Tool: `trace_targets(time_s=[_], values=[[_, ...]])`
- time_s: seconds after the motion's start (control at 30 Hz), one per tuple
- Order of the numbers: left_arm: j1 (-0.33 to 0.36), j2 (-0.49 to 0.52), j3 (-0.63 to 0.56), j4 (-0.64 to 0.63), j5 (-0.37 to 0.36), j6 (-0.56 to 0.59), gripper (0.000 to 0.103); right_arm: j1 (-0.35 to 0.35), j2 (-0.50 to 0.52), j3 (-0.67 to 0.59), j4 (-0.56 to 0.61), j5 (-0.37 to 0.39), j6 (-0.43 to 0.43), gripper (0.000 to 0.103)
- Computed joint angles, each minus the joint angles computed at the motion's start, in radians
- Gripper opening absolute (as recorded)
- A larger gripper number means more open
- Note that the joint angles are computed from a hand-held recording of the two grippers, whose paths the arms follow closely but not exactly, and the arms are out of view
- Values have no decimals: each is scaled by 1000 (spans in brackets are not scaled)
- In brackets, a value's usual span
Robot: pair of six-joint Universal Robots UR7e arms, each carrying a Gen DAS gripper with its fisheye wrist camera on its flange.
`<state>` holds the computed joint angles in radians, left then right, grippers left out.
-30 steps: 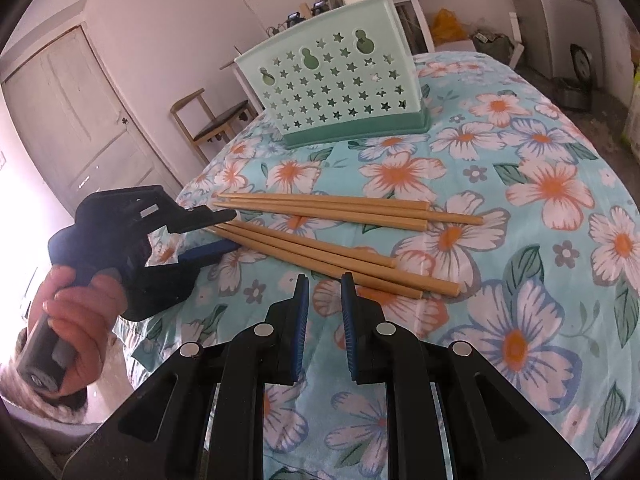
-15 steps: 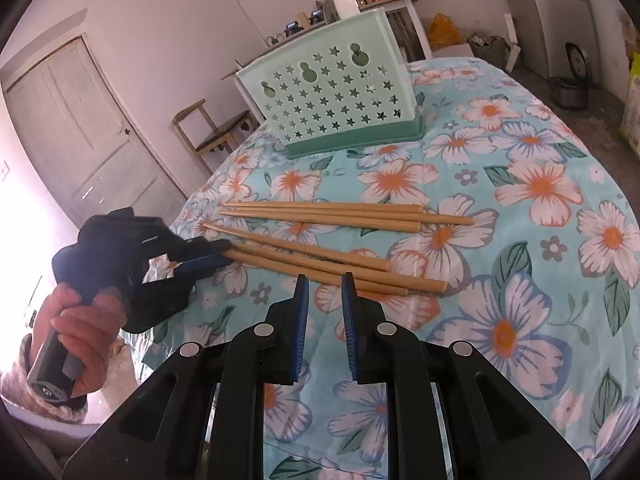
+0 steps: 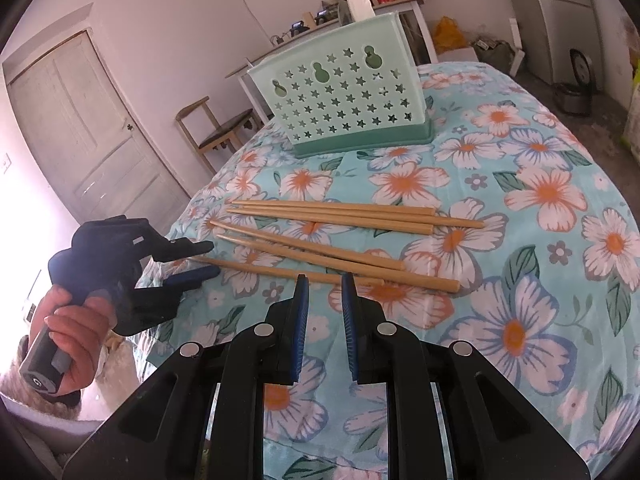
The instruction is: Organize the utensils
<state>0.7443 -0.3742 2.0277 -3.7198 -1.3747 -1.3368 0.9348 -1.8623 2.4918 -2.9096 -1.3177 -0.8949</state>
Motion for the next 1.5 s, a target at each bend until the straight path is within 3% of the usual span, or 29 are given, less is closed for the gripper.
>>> trace_targets(time_s=[0.2,0.33,0.53,0.67,0.77,0.9,0.97,1.17,1.33,1.5], values=[[5,7,-13,3,9,-36,20,-1,-2,9,-8,-6,3,17],[-7,-3,-19,68,43,-18,11,0,-14,18,-15,-5,-4,17],[-23,-21,-21,116,69,70,11,3,-32,18,2,12,-16,17],[-24,-38,-13,139,57,170,12,24,-42,-20,133,44,-53,19],[-36,-51,1,150,77,255,13,83,-17,-53,185,27,-78,21],[-68,-56,3,184,137,378,15,179,66,-116,220,-30,-81,22],[-77,-55,5,183,152,417,16,241,128,-156,225,-95,-86,21],[-65,-31,14,99,131,482,16,355,277,-286,344,-248,-90,22],[-63,-17,27,39,124,524,16,411,356,-337,387,-355,-140,22],[-62,-8,23,17,120,551,16,451,419,-352,356,-478,-189,21]])
